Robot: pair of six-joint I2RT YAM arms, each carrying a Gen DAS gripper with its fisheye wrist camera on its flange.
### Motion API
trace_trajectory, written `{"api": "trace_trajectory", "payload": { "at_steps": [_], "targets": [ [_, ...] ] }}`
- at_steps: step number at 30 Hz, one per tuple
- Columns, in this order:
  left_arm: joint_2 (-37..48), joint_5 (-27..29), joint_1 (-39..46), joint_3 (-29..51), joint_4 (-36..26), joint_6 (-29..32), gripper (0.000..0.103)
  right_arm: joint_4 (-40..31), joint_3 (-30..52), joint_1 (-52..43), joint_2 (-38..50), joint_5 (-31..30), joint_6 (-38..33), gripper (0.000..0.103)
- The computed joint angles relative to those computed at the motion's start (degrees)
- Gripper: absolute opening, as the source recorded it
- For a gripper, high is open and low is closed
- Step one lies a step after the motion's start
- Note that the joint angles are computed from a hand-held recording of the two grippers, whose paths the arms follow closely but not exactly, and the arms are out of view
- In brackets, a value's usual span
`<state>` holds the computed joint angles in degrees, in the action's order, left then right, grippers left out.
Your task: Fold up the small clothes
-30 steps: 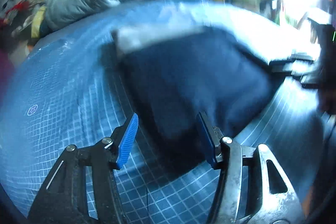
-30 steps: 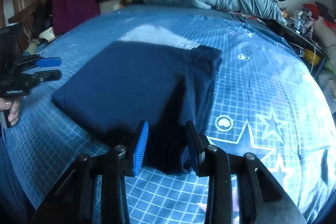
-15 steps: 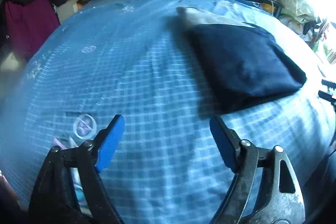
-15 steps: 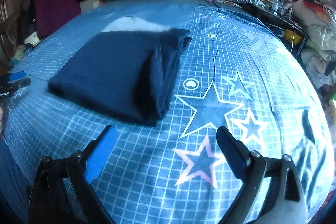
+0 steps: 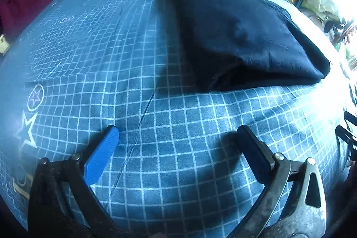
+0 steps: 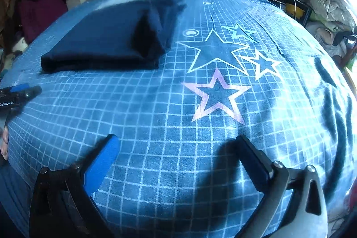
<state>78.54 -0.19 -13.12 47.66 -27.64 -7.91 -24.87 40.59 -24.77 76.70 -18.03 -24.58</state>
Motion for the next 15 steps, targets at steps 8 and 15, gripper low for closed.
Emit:
{"api": "trace_trajectory", "payload": {
  "at_steps": [8, 15],
  "targets": [
    [2.18, -4.48, -1.83, 1.85, -0.4, -4.9, 0.103, 3.37, -0.93, 2.9, -0.11, 4.58, 6.13, 0.103],
    [2.1, -3.92, -0.94, 0.63, 1.63, -3.68, 0.103, 5.58, -2.18, 3.85, -0.87, 5.66, 8.06, 0.103]
  ]
}}
